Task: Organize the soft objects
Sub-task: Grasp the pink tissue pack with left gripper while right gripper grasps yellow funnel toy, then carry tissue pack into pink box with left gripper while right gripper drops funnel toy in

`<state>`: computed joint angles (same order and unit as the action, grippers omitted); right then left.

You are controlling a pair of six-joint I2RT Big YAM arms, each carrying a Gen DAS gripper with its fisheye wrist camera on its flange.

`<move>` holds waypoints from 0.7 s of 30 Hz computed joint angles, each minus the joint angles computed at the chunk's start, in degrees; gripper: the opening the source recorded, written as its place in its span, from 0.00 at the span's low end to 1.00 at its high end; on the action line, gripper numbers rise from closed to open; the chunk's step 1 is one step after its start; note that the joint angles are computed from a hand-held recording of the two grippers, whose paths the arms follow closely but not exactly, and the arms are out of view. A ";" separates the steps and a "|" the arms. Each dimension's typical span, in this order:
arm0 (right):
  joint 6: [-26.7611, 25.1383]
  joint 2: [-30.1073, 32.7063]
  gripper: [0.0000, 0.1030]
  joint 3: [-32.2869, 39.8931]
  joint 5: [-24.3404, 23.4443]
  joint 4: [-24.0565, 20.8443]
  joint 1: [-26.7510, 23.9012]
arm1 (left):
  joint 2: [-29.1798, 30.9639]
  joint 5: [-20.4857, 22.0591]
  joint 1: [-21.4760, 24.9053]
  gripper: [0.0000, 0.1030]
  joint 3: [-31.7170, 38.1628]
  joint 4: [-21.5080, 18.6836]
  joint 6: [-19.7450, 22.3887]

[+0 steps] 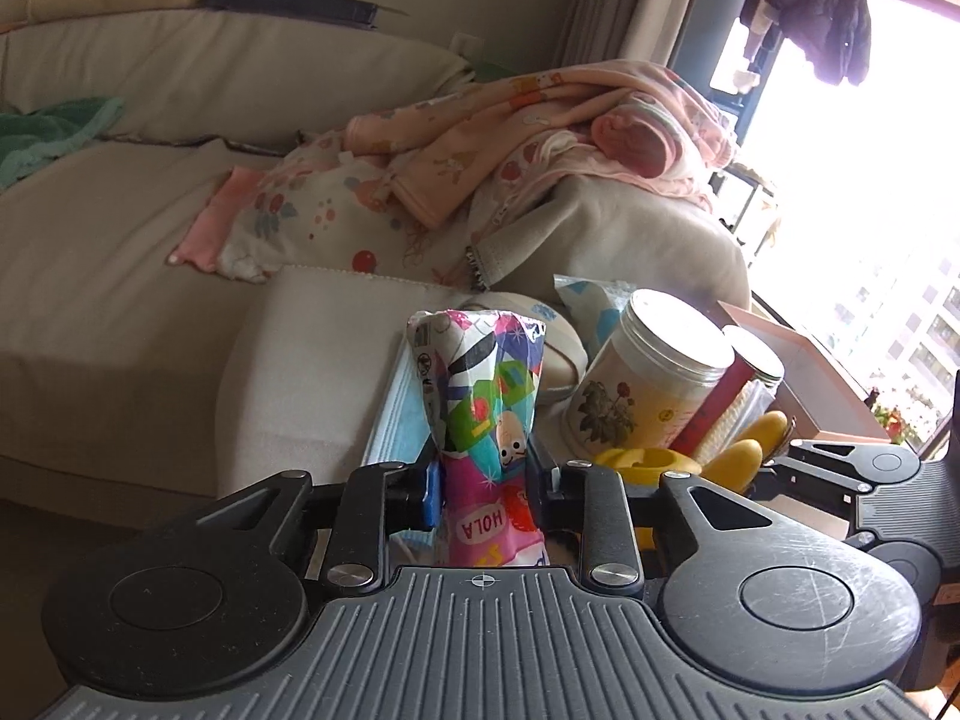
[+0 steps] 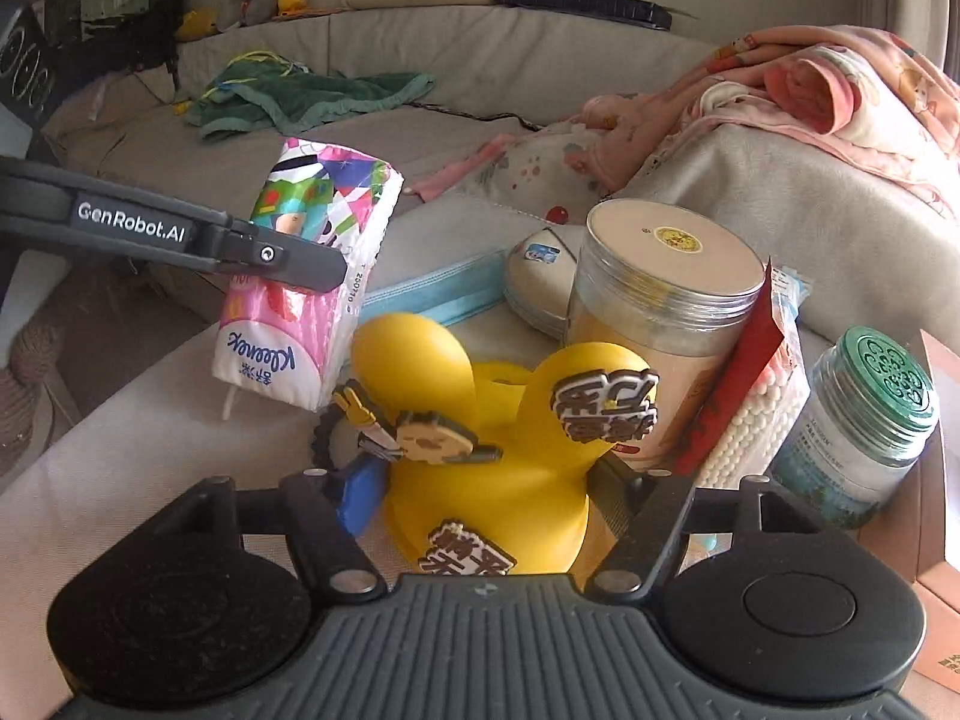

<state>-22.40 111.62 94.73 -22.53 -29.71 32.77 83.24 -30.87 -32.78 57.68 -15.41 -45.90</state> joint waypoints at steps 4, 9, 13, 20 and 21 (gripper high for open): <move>0.60 -6.35 0.59 -4.20 -10.48 -1.70 -4.80 | -1.35 -1.39 -3.33 0.29 0.29 -0.58 -1.00; -0.63 -14.90 0.59 -12.05 -14.31 2.00 -11.64 | 0.43 1.20 -7.77 0.29 4.19 -3.19 -1.67; -1.06 -19.03 0.59 -16.77 -12.04 3.88 -17.10 | 6.33 10.88 -10.20 0.29 10.07 -4.73 -0.88; 4.43 -21.28 0.59 -20.03 -10.09 9.72 -25.25 | 18.59 23.83 -9.59 0.29 28.56 -8.55 7.04; 5.56 -21.05 0.59 -19.63 -9.81 11.23 -25.89 | 20.48 23.63 -9.03 0.29 32.44 -9.02 9.38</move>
